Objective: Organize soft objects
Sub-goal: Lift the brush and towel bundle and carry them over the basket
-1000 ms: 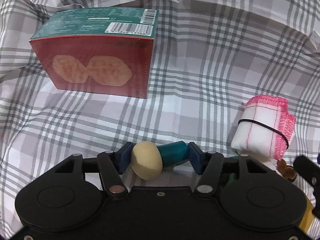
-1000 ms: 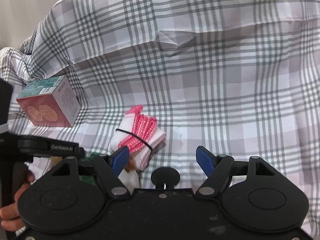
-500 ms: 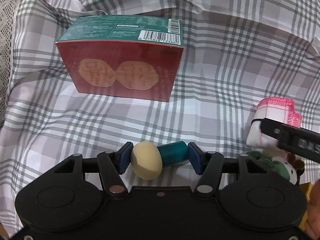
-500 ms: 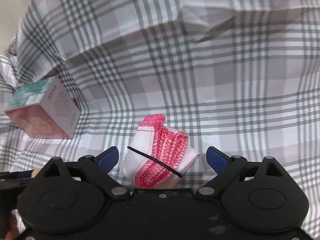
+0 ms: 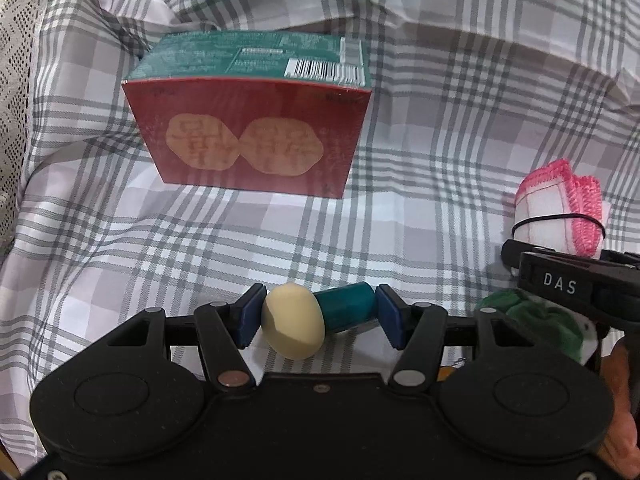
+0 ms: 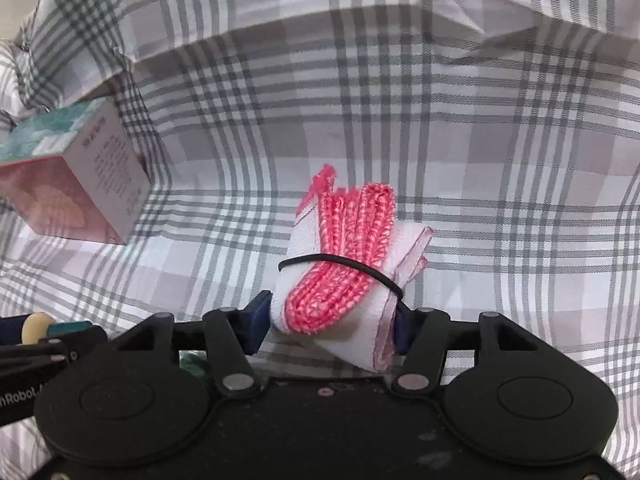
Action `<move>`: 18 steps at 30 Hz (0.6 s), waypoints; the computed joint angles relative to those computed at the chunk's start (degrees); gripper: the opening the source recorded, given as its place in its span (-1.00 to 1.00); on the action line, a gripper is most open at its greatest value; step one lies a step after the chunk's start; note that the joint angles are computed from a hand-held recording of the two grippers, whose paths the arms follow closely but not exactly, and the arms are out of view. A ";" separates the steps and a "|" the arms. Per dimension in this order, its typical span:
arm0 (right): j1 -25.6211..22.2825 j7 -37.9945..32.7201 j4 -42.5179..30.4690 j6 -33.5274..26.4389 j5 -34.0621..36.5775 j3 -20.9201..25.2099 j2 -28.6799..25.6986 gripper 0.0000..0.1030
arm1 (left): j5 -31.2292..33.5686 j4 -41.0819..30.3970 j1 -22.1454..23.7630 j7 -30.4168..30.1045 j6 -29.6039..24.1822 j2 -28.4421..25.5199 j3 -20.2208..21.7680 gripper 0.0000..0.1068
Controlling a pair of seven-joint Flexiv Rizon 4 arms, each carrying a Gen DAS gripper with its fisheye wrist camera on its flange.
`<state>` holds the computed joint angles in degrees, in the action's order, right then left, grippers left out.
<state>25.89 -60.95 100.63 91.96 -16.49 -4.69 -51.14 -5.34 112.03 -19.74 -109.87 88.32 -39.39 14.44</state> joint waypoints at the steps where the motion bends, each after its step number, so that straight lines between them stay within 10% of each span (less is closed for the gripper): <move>1: -0.89 0.05 -0.02 -0.03 0.33 0.92 0.31 0.09 | 0.16 0.16 -0.31 -0.09 0.15 0.35 0.27 0.06; 18: 1.94 1.26 15.75 7.68 7.72 -10.66 10.74 0.10 | 4.04 -2.72 -7.70 -1.56 -1.20 4.53 0.95 0.06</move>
<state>27.82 -59.69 116.38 99.65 -8.77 -15.36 -40.40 -1.30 109.31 -27.44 -111.43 87.13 -34.85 15.40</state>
